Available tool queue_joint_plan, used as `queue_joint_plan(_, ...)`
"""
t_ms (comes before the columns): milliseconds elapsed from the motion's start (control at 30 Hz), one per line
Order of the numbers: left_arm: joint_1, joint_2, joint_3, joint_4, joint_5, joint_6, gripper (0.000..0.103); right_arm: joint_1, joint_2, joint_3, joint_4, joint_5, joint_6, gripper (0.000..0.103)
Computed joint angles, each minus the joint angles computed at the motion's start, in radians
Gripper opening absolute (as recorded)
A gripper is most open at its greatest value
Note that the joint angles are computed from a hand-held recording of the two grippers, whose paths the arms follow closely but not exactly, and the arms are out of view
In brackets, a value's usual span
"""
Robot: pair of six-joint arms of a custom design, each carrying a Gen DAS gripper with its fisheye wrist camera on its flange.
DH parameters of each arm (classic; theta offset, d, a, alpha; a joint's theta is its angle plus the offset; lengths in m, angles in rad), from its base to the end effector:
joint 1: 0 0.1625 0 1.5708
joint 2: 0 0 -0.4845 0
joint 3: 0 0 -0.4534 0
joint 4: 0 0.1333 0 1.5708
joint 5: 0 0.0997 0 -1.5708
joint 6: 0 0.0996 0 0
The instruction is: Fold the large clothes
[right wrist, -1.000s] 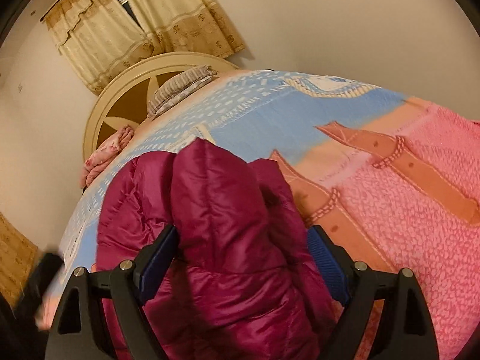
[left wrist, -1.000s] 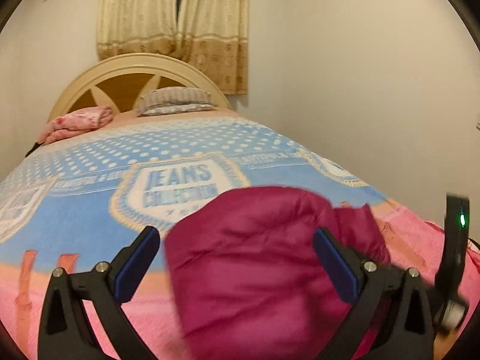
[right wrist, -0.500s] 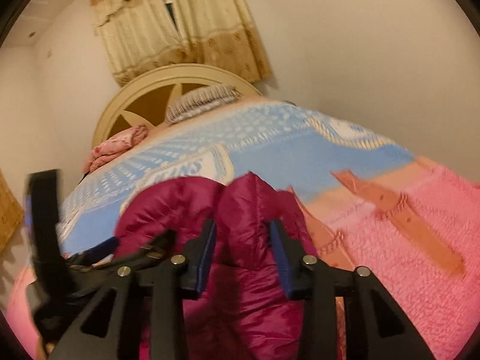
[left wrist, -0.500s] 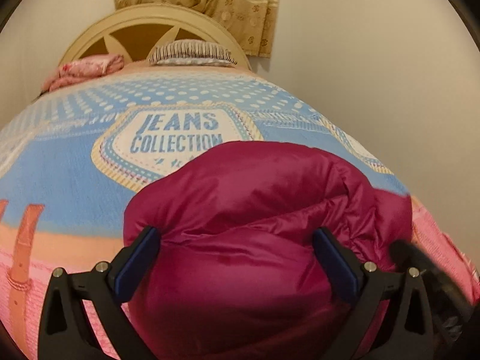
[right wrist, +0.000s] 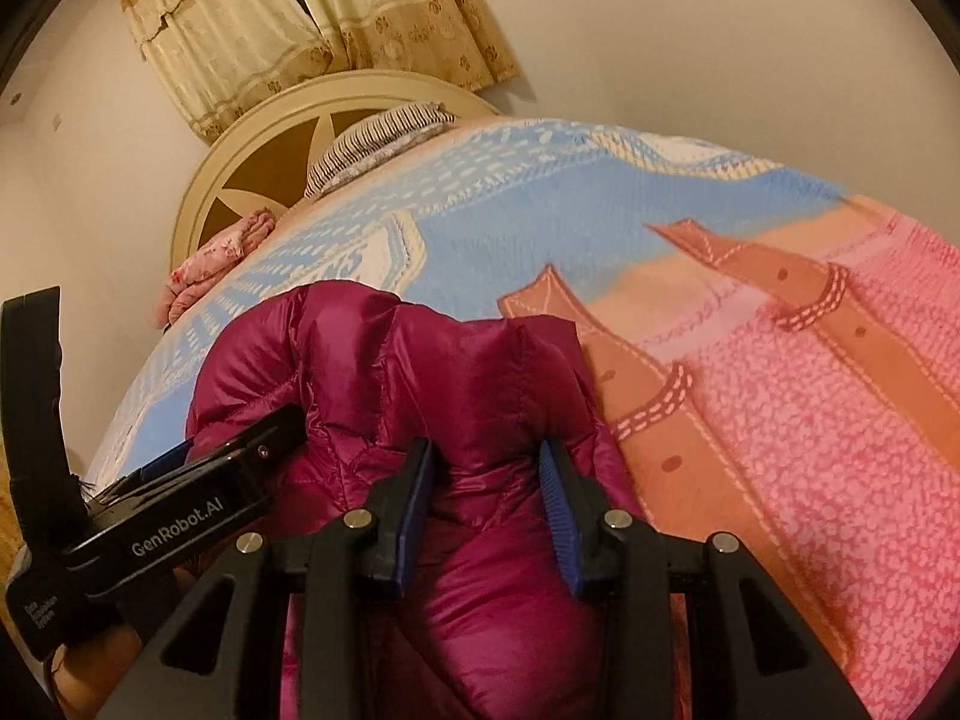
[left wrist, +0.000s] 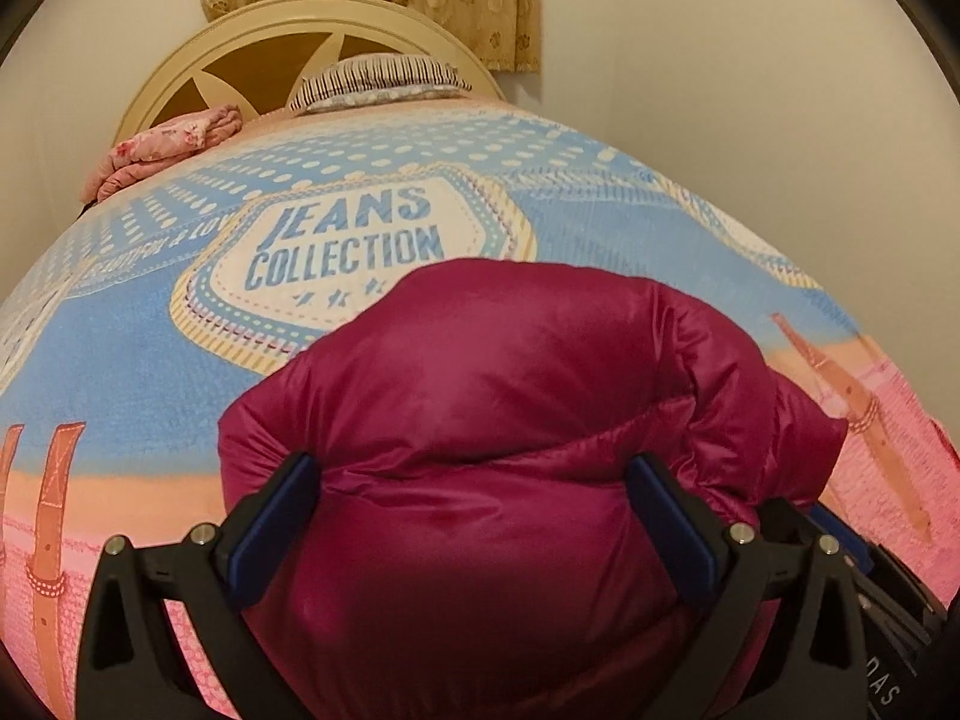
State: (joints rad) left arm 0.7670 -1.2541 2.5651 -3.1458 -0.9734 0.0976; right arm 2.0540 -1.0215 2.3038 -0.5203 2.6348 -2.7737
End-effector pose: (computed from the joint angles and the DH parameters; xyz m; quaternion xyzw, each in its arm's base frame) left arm -0.1459 -0.4036 0.1312 0.3778 0.8697 -0.2189 0.2302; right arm 0.2027 -0.2868 0.0356 -0.1536 -0.8025 0.5014 0.2848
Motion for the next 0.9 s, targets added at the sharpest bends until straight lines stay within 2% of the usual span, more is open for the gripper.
queue_joint_plan(100, -0.004, 0.006, -0.004, 0.025, 0.014, -0.007, 0.103, -0.018, -0.006, 0.002, 0.021, -0.026, 0.025, 0.038)
queue_joint_plan(333, -0.008, 0.011, -0.006, 0.049, 0.026, -0.016, 0.103, -0.024, -0.005, -0.005, 0.059, -0.036, 0.054, 0.038)
queue_joint_plan(900, -0.013, 0.020, -0.010, 0.072, 0.039, -0.027, 0.103, -0.033, 0.007, -0.032, 0.129, -0.039, 0.095, 0.038)
